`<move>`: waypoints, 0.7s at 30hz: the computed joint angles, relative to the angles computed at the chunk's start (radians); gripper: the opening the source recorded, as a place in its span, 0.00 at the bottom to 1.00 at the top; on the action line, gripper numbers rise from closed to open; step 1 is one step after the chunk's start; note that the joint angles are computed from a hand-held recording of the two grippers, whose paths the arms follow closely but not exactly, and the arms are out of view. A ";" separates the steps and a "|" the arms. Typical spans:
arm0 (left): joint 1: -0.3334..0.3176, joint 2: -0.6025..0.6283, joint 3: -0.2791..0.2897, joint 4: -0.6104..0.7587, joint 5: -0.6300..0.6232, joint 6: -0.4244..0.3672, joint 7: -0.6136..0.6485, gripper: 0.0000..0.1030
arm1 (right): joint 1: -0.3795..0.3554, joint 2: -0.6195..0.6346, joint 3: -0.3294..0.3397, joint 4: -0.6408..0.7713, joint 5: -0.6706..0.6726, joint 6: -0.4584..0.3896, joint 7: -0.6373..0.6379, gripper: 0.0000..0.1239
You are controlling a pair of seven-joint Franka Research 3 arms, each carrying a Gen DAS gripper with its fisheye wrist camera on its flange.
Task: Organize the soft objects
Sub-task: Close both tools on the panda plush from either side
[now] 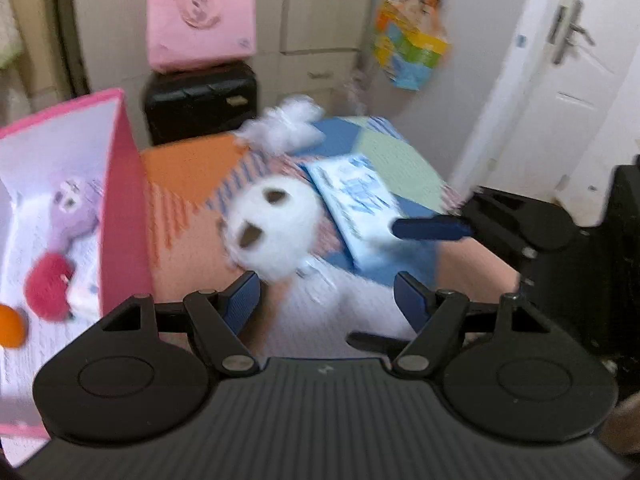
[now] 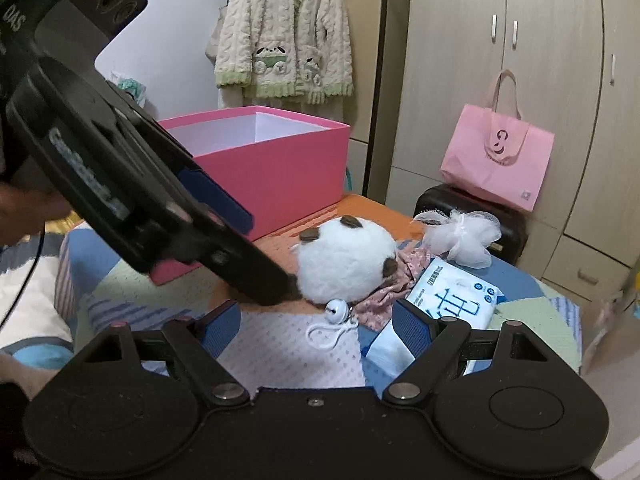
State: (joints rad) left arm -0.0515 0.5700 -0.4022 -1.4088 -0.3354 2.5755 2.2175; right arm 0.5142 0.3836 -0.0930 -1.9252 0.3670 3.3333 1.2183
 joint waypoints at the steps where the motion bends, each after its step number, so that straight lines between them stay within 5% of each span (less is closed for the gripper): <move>1: -0.023 0.009 0.019 -0.001 0.021 0.050 -0.019 0.71 | 0.015 0.015 -0.020 0.016 0.001 -0.001 -0.002 0.70; 5: -0.052 0.092 0.033 0.100 0.074 0.057 -0.097 0.71 | 0.032 0.076 -0.058 0.091 -0.006 -0.024 -0.005 0.69; 11: -0.049 0.193 0.013 0.231 0.081 -0.021 -0.152 0.71 | -0.029 0.150 -0.008 0.190 -0.046 -0.056 0.008 0.69; 16: -0.066 0.208 0.030 0.218 0.100 0.033 -0.229 0.71 | 0.041 0.212 -0.102 0.254 -0.060 -0.056 0.043 0.69; 21: -0.038 0.233 -0.011 0.219 0.095 0.089 -0.230 0.71 | -0.012 0.247 -0.047 0.310 -0.096 -0.078 0.026 0.69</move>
